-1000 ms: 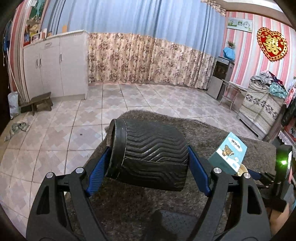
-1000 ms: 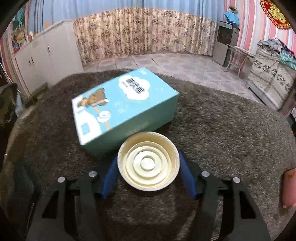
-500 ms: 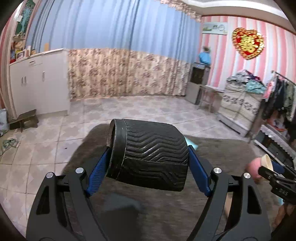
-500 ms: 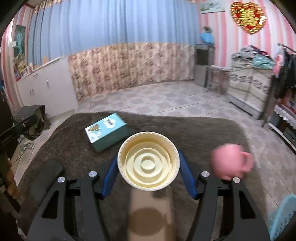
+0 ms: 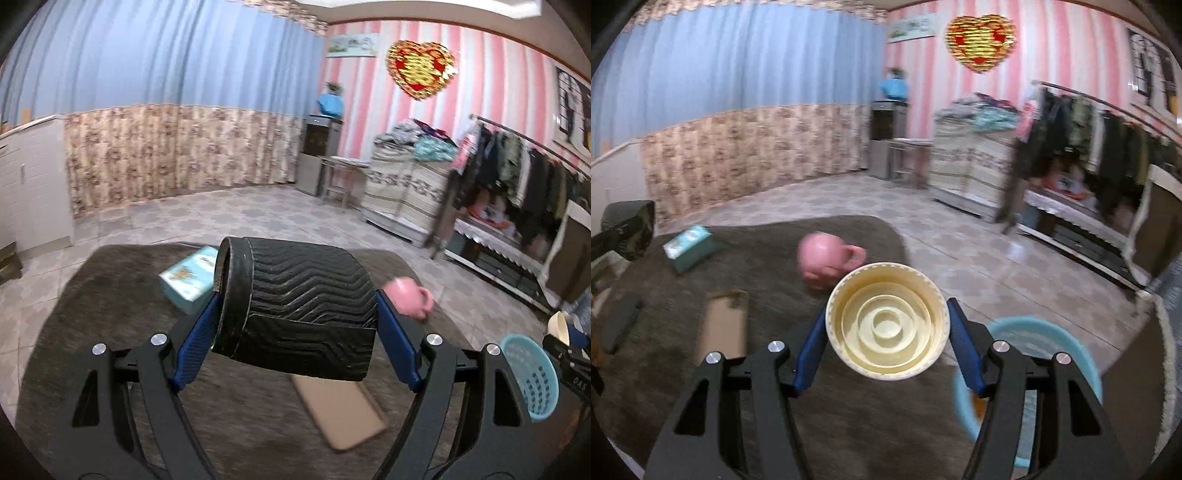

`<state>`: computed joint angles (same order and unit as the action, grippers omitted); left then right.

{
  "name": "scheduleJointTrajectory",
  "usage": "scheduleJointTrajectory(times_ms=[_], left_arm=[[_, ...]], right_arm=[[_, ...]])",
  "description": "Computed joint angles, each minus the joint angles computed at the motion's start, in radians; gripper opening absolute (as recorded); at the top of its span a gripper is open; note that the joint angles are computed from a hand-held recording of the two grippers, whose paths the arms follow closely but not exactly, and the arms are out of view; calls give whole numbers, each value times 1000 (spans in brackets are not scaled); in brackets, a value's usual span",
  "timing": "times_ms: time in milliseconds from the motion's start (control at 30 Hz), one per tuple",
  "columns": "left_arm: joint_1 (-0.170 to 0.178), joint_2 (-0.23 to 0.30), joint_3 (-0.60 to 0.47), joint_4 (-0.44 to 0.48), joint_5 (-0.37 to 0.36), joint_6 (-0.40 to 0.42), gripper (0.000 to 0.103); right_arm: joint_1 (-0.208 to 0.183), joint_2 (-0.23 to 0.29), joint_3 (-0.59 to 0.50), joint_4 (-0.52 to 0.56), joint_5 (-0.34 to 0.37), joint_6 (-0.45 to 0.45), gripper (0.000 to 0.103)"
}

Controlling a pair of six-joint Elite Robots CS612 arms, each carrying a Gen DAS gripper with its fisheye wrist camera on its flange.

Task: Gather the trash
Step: 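Carry the roller and cream bowl with both tools over the blue basket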

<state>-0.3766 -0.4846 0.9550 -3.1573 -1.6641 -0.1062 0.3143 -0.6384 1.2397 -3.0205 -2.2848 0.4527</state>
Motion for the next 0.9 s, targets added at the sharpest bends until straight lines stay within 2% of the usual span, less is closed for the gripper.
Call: scheduleJointTrajectory(times_ms=[100, 300, 600, 900], left_arm=[[-19, -4, 21, -8, -8, 22, 79], [-50, -2, 26, 1, -45, 57, 79], [-105, 10, 13, 1, -96, 132, 79], [-177, 28, 10, 49, -203, 221, 79]], right_arm=[[-17, -24, 72, -27, -14, 77, 62], [-48, -32, 149, -39, -53, 189, 62], [-86, -67, 240, -50, -84, 250, 62], [-111, -120, 362, -70, -120, 330, 62]])
